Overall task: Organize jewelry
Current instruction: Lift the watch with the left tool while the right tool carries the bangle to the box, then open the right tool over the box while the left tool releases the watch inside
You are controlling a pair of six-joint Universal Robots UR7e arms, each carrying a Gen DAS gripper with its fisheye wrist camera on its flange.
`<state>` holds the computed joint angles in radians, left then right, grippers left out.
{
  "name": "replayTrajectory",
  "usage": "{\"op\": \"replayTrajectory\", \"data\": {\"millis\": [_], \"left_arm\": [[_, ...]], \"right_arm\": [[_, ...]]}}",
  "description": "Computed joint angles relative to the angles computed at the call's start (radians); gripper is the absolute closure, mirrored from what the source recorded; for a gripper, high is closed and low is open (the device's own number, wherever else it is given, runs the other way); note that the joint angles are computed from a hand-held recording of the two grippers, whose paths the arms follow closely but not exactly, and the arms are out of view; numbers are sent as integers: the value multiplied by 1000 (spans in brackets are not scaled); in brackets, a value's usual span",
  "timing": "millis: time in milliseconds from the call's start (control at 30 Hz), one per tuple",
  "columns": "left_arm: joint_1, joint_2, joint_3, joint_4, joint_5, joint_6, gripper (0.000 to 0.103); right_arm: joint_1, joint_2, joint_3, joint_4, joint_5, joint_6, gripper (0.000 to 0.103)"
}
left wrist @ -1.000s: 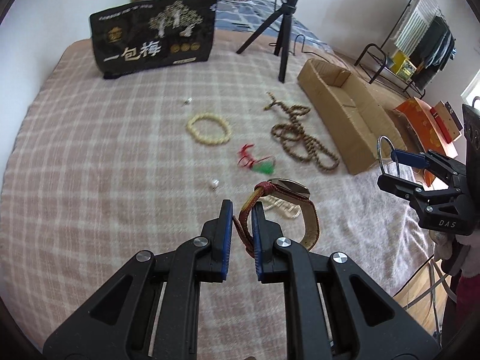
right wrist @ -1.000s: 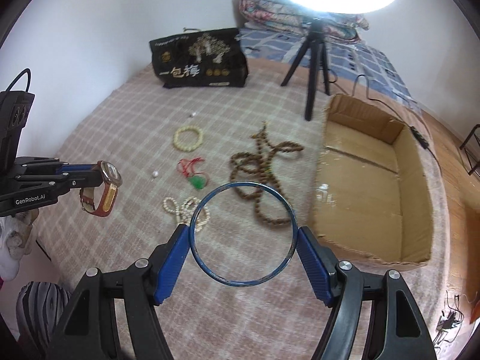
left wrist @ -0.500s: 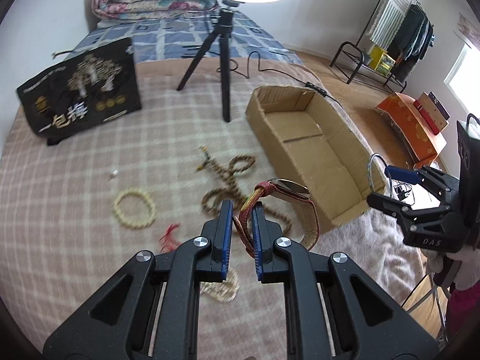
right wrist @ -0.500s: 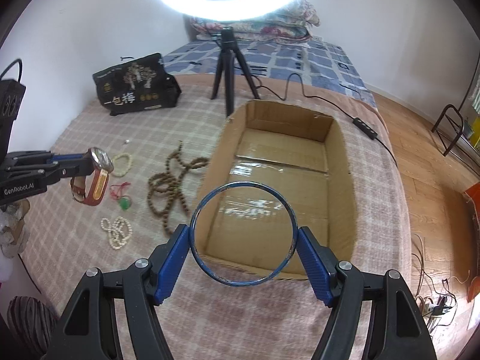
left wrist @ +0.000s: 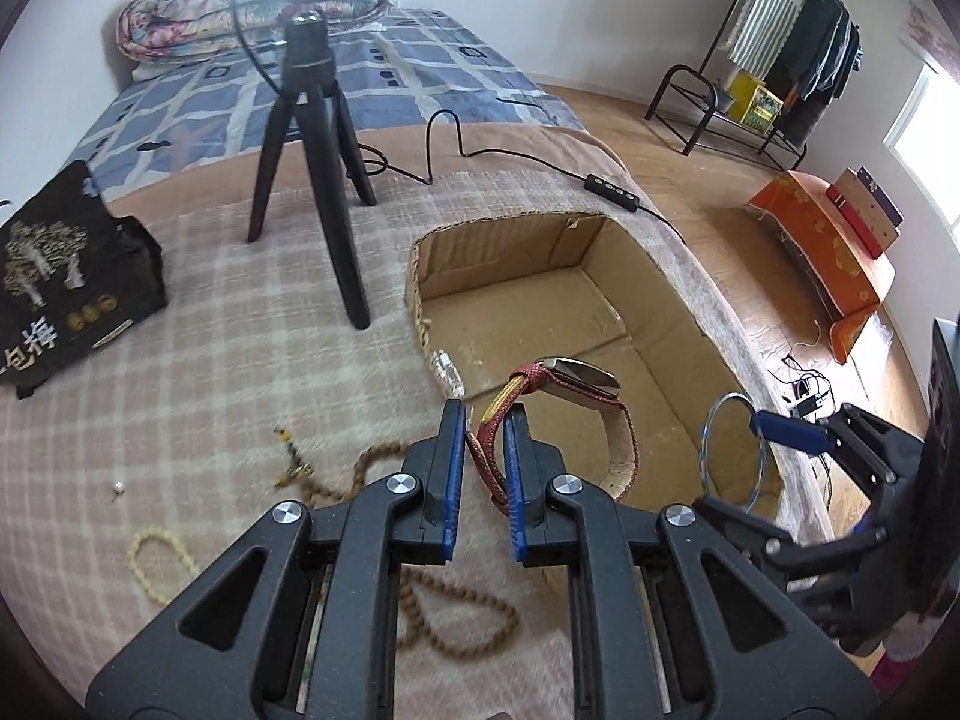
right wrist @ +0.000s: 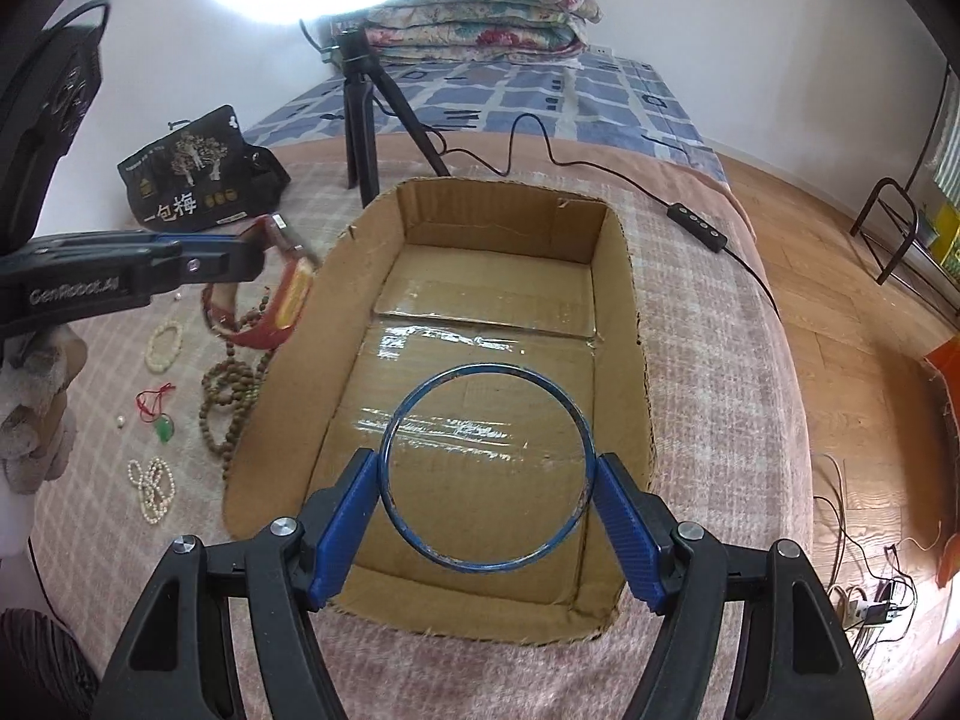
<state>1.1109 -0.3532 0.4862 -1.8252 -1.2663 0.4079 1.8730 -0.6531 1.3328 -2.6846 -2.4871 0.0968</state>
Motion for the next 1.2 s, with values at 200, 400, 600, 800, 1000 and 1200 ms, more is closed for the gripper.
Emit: {"op": "replayTrajectory", "data": {"millis": [200, 400, 600, 800, 1000, 1200], "left_arm": [[6, 95, -139, 70, 12, -18, 92], [9, 116, -163, 82, 5, -25, 92], [11, 129, -194, 104, -27, -38, 68], [4, 74, -96, 38, -20, -16, 68], [1, 10, -11, -6, -22, -9, 68], [0, -82, 99, -61, -23, 9, 68]], "right_arm": [[-17, 7, -7, -15, 6, -20, 29], [-26, 12, -8, -23, 17, -28, 29], [-19, 22, -16, -39, 8, -41, 18], [-10, 20, -6, -67, 10, -40, 18], [9, 16, -2, -65, -8, -24, 19], [43, 12, 9, -65, -36, -2, 19]]}}
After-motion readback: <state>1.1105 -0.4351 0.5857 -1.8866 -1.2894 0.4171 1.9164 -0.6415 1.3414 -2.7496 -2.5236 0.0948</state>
